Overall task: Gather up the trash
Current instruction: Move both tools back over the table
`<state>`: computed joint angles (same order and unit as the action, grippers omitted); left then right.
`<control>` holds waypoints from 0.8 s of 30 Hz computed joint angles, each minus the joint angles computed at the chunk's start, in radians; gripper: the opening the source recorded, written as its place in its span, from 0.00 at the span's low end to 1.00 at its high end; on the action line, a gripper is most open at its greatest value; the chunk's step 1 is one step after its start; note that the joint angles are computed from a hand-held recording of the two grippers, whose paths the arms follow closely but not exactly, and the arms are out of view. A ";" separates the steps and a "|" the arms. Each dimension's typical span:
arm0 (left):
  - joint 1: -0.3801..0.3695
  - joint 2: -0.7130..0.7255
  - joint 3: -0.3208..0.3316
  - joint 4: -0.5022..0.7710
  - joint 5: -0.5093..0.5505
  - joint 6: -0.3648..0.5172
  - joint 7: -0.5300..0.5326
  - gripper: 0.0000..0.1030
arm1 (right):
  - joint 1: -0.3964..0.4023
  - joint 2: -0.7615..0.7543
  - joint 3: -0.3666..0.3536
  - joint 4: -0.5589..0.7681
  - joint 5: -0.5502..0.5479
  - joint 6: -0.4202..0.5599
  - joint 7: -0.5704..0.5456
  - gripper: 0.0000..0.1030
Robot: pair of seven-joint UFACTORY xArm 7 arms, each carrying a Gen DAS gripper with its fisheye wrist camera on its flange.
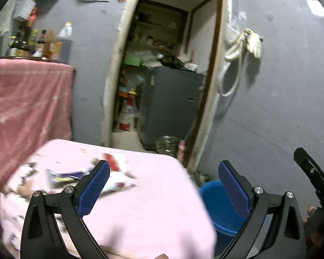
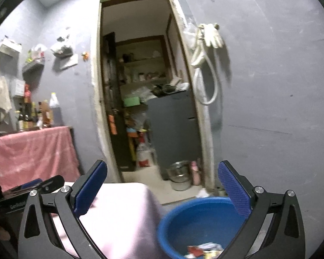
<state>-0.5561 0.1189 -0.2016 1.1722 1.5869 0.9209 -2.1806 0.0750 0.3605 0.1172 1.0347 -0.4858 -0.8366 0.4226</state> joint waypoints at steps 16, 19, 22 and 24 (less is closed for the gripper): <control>0.205 -0.391 -0.052 -0.461 -0.147 -0.010 -0.042 0.98 | 0.172 0.085 0.084 0.137 0.019 0.147 -0.070 1.00; 0.244 -0.412 -0.051 -0.498 -0.157 -0.043 -0.045 0.98 | 0.188 0.115 0.100 0.177 0.018 0.198 -0.079 1.00; 0.275 -0.416 -0.047 -0.519 -0.159 -0.075 -0.041 0.98 | 0.190 0.142 0.125 0.210 0.009 0.246 -0.071 1.00; 0.293 -0.414 -0.041 -0.527 -0.153 -0.104 -0.047 0.98 | 0.192 0.165 0.142 0.242 -0.002 0.285 -0.069 1.00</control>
<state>-0.2635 -0.2948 -0.2425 0.6452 1.4336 0.8174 -2.2274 0.2674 0.5256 0.2594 1.2769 -0.4875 -0.5514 0.3539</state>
